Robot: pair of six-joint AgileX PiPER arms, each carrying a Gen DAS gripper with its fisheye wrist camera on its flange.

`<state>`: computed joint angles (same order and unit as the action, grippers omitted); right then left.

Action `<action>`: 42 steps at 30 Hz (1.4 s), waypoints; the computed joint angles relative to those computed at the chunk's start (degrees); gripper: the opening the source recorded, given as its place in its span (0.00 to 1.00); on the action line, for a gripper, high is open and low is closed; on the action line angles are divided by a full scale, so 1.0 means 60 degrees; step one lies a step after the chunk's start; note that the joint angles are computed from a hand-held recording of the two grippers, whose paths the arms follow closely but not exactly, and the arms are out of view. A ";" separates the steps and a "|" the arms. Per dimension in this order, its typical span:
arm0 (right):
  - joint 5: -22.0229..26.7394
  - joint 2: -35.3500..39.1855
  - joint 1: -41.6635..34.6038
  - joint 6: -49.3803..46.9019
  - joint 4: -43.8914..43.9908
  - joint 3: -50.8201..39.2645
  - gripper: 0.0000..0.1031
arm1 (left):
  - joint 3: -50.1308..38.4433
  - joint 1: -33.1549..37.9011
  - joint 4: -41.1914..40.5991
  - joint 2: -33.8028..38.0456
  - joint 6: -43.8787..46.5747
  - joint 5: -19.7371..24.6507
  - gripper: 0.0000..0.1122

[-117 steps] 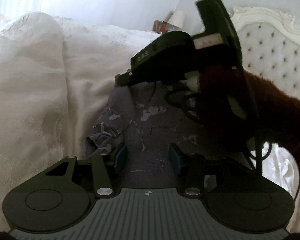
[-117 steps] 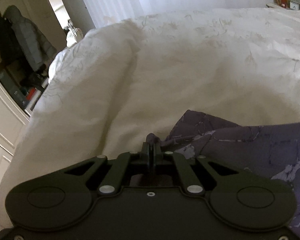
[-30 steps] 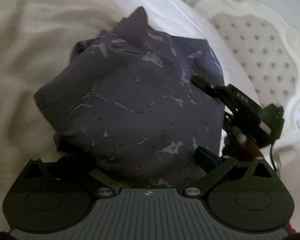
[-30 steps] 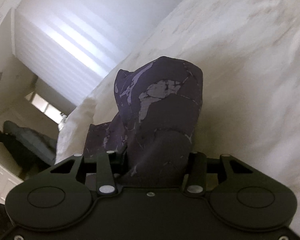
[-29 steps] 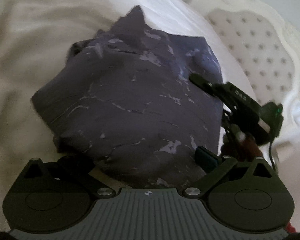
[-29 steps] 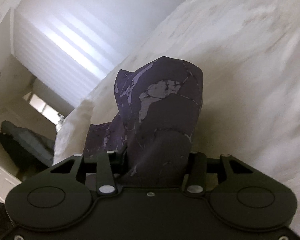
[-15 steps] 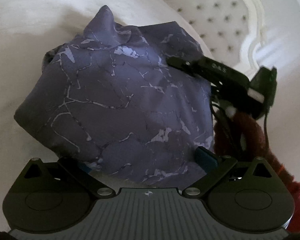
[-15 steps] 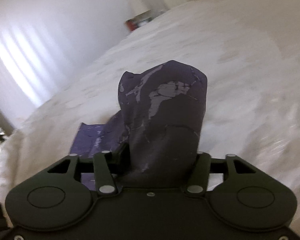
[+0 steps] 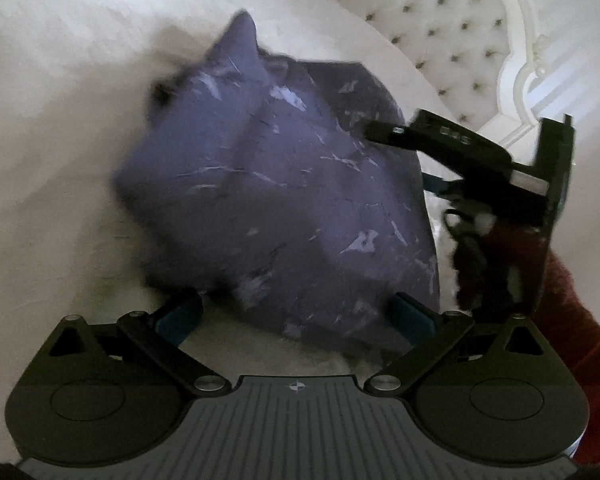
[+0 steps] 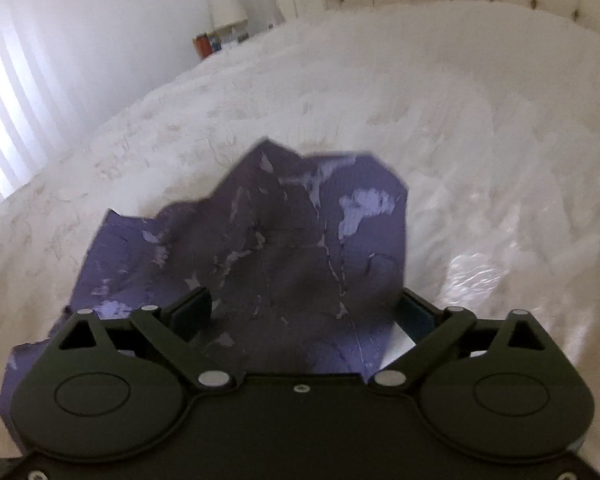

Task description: Fold large clothes

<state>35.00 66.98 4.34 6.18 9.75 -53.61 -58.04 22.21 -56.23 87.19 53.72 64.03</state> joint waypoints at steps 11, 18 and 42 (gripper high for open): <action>0.1331 -0.1851 0.3490 0.6612 -0.6273 0.0217 1.00 | 0.0456 0.1717 -0.1084 -0.2285 0.2537 -0.0015 0.91; 0.2252 -0.1595 0.5002 0.8781 -0.7270 0.0475 1.00 | -0.0260 -0.0925 -0.0213 -0.1585 0.1655 -0.3411 0.91; 0.2762 -0.2752 0.6748 1.2623 -0.7565 0.1945 0.99 | -0.0961 0.1903 0.0678 0.0159 0.1760 -0.0081 0.90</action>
